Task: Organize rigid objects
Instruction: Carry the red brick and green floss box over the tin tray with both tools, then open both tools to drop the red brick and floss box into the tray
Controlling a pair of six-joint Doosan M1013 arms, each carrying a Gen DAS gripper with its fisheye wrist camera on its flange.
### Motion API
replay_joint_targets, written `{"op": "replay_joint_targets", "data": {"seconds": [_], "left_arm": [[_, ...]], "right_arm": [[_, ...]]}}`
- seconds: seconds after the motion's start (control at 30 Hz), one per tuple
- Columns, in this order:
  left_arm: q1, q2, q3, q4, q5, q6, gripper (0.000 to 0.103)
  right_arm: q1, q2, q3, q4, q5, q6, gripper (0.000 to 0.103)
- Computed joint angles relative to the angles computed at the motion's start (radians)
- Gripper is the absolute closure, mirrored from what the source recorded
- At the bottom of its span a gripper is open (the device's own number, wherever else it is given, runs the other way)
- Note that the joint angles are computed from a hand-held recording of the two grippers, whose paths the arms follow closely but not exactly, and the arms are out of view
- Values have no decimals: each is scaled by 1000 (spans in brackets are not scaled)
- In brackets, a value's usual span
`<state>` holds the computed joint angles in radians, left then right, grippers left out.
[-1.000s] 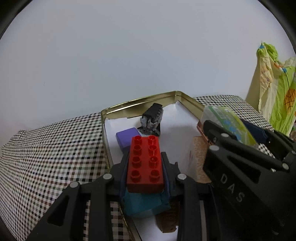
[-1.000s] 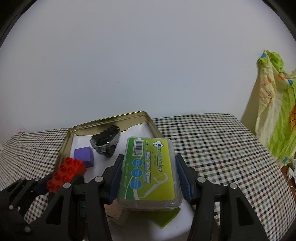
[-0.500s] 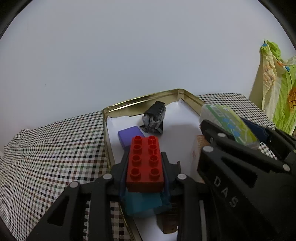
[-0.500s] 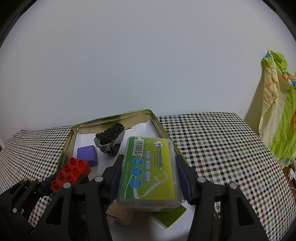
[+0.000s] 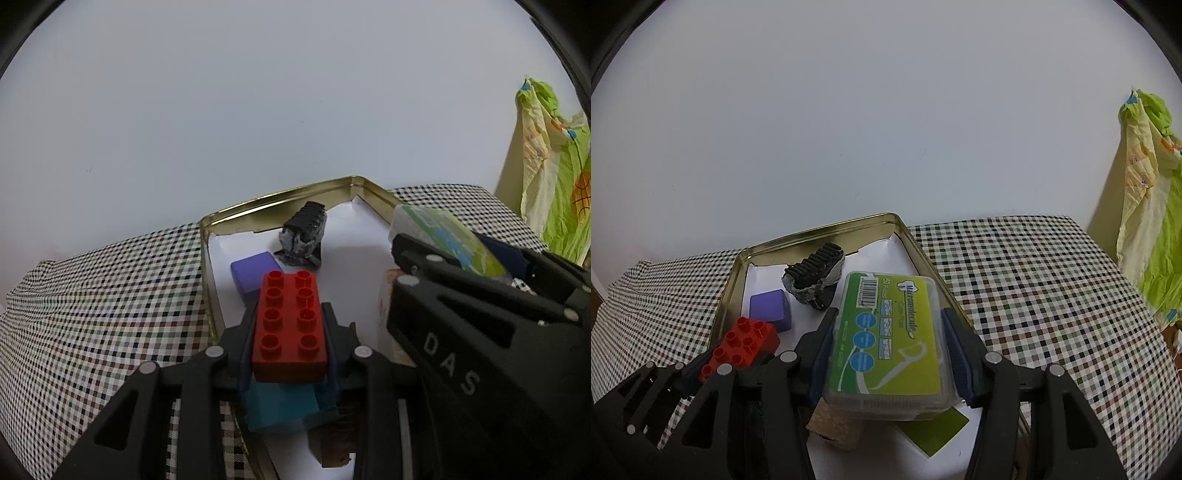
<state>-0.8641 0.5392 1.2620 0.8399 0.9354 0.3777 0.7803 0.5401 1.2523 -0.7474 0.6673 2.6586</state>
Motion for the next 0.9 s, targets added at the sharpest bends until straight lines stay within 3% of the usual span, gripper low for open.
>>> {"op": "replay_joint_targets", "data": {"seconds": [0.27,0.67,0.9], "left_arm": [[4,-4,8,-13,-34,66,73],[10,-8,17,-20,-48,34,73],[6,-7,16,-5,-31,19,72]], "right_arm": [[-3,9,-21,48,35,1,45],[-6,40,-79,118,106,-66,44],[-27,23,-56,248,26,-165,44]]}}
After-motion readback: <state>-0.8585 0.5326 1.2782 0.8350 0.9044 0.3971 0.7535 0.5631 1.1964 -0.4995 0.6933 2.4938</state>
